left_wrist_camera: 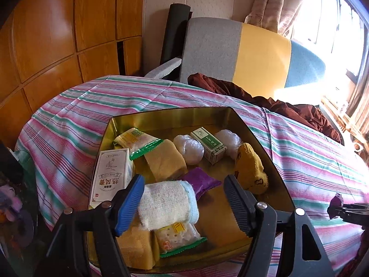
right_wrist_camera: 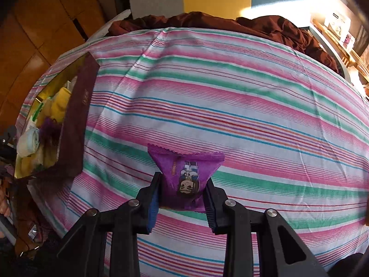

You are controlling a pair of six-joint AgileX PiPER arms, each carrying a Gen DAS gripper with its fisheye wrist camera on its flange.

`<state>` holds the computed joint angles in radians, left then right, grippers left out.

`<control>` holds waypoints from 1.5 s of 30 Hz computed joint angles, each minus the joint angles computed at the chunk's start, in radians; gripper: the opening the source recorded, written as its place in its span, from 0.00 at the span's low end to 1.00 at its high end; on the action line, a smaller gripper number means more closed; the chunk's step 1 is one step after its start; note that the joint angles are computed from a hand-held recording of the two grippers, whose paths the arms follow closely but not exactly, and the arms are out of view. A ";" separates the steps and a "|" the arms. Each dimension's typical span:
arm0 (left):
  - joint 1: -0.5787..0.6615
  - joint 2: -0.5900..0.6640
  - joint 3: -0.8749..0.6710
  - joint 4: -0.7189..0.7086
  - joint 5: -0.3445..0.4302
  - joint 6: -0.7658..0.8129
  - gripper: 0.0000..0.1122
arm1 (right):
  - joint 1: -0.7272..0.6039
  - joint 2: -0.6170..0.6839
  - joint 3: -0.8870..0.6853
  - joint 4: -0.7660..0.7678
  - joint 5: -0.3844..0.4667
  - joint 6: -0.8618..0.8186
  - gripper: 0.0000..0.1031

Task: Organize objects
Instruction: 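Lower the purple candy into the tin and open the right tool, then withdraw both tools from the filled gold tin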

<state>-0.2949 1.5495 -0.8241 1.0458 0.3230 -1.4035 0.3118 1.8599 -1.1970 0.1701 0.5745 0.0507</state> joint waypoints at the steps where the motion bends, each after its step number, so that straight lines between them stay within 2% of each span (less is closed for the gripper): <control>1: 0.001 -0.007 0.006 0.005 0.001 -0.004 0.66 | 0.017 -0.003 -0.021 0.030 0.002 -0.025 0.32; 9: 0.030 -0.056 0.047 0.004 -0.006 -0.008 0.71 | 0.217 0.036 -0.213 0.131 0.016 -0.090 0.32; 12: 0.049 -0.074 0.065 0.008 -0.013 -0.015 0.75 | 0.273 0.100 -0.317 0.148 0.045 -0.099 0.32; 20: 0.120 -0.111 0.111 -0.038 -0.021 0.018 0.82 | 0.380 0.300 -0.567 0.080 0.153 -0.042 0.34; 24: 0.139 -0.128 0.132 -0.028 -0.015 0.003 0.85 | 0.392 0.356 -0.619 0.068 0.168 -0.019 0.52; 29: 0.142 -0.141 0.144 -0.011 -0.006 -0.016 0.91 | 0.408 0.338 -0.585 0.025 0.122 0.022 0.58; 34: 0.112 -0.143 0.142 0.006 0.028 -0.043 0.91 | 0.456 0.273 -0.490 -0.169 0.025 0.204 0.60; 37: 0.102 -0.145 0.143 -0.011 0.036 -0.037 0.91 | 0.490 0.233 -0.431 -0.367 -0.025 0.411 0.61; 39: 0.085 -0.148 0.144 0.003 0.056 -0.057 0.91 | 0.506 0.204 -0.388 -0.491 -0.051 0.557 0.66; 41: 0.058 -0.157 0.151 0.043 0.080 -0.098 0.91 | 0.522 0.175 -0.346 -0.630 -0.065 0.717 0.71; 45: 0.019 -0.193 0.179 0.089 0.092 -0.169 0.91 | 0.540 0.121 -0.283 -0.821 -0.061 0.953 0.71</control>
